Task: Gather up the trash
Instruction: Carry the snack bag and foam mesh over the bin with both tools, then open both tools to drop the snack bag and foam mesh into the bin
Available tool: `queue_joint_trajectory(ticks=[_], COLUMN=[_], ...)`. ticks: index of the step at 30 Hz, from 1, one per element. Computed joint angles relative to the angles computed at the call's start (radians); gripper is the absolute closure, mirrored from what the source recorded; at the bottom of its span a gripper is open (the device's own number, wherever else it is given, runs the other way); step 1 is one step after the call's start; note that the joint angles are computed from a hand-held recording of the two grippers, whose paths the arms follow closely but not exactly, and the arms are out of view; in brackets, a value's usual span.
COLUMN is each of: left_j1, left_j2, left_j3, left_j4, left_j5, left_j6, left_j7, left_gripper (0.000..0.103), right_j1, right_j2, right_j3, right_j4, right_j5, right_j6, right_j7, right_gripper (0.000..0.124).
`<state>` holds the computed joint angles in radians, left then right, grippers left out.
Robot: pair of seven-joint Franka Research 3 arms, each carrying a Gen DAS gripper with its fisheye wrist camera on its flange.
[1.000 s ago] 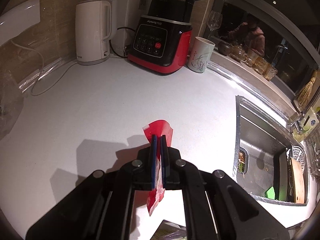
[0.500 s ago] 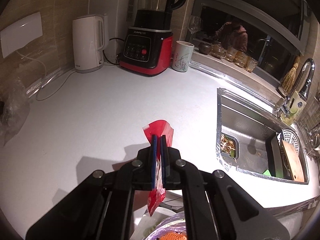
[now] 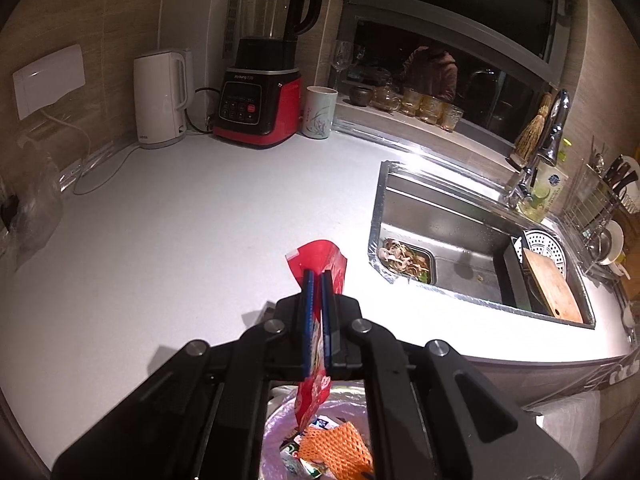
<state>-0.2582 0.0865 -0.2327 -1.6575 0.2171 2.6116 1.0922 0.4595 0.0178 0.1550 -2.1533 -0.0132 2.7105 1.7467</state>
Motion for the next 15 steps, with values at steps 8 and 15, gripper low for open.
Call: queue_joint_trajectory(ticks=[8, 15], left_j1=[-0.021, -0.048], left_j2=[-0.145, -0.205], left_j3=[-0.017, -0.019], left_j4=[-0.216, -0.379], left_j5=[-0.044, -0.090], left_j6=[0.058, 0.077], left_j7=[-0.007, 0.001], left_gripper=[0.099, 0.099], right_j1=[-0.008, -0.033], right_j2=[-0.062, -0.127], right_j3=[0.013, 0.040], right_j4=[-0.050, -0.099], right_j5=[-0.164, -0.227], right_j6=[-0.003, -0.022], right_j7=[0.169, 0.259], right_gripper=[0.110, 0.110])
